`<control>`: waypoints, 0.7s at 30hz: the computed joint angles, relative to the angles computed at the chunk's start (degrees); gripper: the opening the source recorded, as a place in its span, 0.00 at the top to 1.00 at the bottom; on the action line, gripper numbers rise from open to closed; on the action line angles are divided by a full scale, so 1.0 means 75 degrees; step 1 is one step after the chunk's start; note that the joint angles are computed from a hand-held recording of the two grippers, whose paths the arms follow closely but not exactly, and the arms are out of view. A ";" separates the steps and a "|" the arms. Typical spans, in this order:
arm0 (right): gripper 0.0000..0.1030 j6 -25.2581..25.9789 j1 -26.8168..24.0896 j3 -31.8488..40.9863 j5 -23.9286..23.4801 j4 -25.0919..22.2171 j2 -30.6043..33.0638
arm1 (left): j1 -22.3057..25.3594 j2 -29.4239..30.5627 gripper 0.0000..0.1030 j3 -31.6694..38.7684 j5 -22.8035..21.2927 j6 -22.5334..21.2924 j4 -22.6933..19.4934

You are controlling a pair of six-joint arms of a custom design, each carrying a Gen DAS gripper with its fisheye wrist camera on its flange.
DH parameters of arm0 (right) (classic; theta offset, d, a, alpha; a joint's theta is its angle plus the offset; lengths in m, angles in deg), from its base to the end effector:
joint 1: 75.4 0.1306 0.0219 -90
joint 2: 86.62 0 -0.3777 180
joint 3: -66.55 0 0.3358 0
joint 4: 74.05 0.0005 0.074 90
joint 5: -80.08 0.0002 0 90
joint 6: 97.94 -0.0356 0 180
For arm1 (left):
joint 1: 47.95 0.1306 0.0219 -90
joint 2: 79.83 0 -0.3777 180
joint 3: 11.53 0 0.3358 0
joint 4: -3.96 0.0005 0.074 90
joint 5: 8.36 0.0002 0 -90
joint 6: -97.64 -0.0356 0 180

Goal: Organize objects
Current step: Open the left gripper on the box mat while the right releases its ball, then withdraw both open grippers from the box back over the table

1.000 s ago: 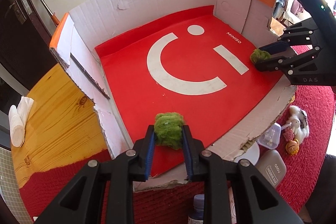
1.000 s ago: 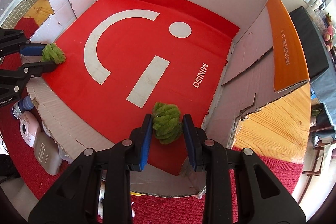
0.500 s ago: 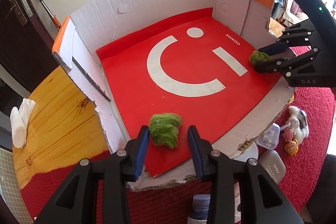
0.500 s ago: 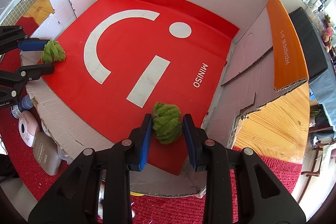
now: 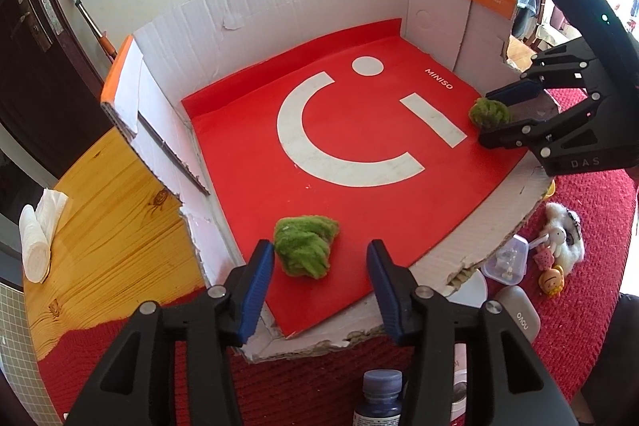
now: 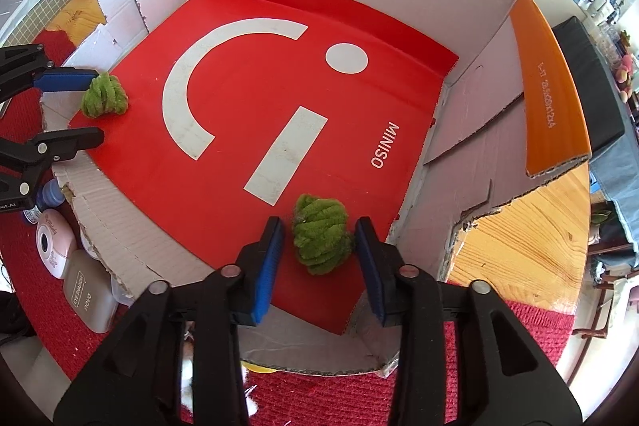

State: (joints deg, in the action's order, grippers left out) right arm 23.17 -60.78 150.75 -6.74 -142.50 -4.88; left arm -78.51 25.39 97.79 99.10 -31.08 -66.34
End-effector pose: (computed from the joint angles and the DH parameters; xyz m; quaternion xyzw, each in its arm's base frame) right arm 0.3369 0.0853 0.4186 -0.3746 0.9032 -0.0567 0.2019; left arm 0.4243 -0.2635 0.4202 0.5755 0.7779 -0.1336 0.2139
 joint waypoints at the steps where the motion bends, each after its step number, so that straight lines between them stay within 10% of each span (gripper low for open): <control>1: 0.49 0.0063 -0.0007 -0.0019 -0.0042 0.0011 -0.0038 | -0.0003 0.0000 0.50 0.0004 -0.0003 0.0005 0.0002; 21: 0.40 0.0921 -0.1073 -0.0106 -0.0810 0.0032 -0.0786 | 0.0167 -0.0408 0.41 -0.0198 0.0367 0.0836 0.0301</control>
State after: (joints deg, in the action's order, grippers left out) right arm 30.07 -68.83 149.95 -12.81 -142.26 -10.78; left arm -77.26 22.33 96.31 101.85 -24.80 -64.08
